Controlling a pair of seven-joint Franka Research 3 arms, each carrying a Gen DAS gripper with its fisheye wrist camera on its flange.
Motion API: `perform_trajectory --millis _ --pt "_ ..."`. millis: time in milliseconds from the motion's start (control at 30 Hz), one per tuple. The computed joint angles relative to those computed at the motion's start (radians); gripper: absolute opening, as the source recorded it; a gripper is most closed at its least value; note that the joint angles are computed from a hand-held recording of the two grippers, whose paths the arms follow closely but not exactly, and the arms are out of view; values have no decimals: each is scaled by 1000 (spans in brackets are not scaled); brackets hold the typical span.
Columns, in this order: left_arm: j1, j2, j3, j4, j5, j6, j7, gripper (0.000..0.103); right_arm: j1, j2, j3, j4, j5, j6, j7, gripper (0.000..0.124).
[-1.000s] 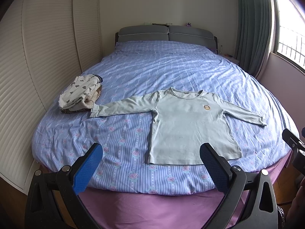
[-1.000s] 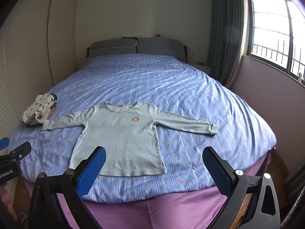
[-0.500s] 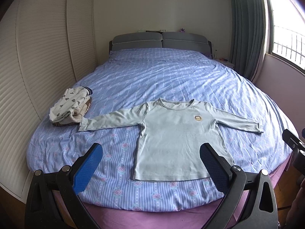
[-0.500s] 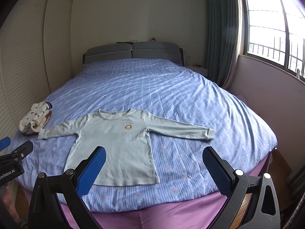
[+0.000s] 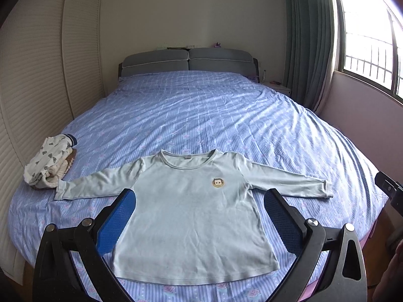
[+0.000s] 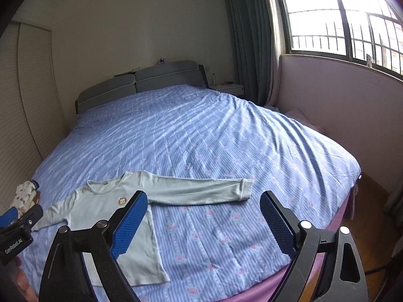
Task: Fold small clothes
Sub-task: 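Grasp the cuff of the mint shirt's sleeve with the right gripper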
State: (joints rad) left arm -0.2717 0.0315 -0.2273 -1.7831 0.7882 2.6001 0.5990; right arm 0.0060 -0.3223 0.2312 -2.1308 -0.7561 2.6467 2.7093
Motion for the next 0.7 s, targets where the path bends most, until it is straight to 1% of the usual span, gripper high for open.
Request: perform_trajectory --millis 33,67,133,200,300,400,500,700 --pt "-6 34 -5 33 8 -5 1 103 -2 13 -19 0 21 17 -2 80" --pt "-16 66 -6 66 16 -14 2 103 -4 29 -38 1 47 46 -1 75" --pt "-40 129 0 129 25 -26 8 103 -12 65 -68 5 99 92 0 67" --pt "-69 184 14 184 36 -35 6 103 -15 111 -96 17 155 130 -10 59" --pt "-112 267 44 268 58 -46 -5 103 -11 177 -132 39 229 155 -35 49" --pt "-144 349 74 356 52 -63 -5 103 -5 231 -162 59 257 158 -24 48" --pt "-168 447 94 475 6 -99 37 103 10 288 -194 86 271 161 -5 46" --pt "-221 656 146 750 -72 -166 122 103 60 401 -268 157 356 144 -46 44"
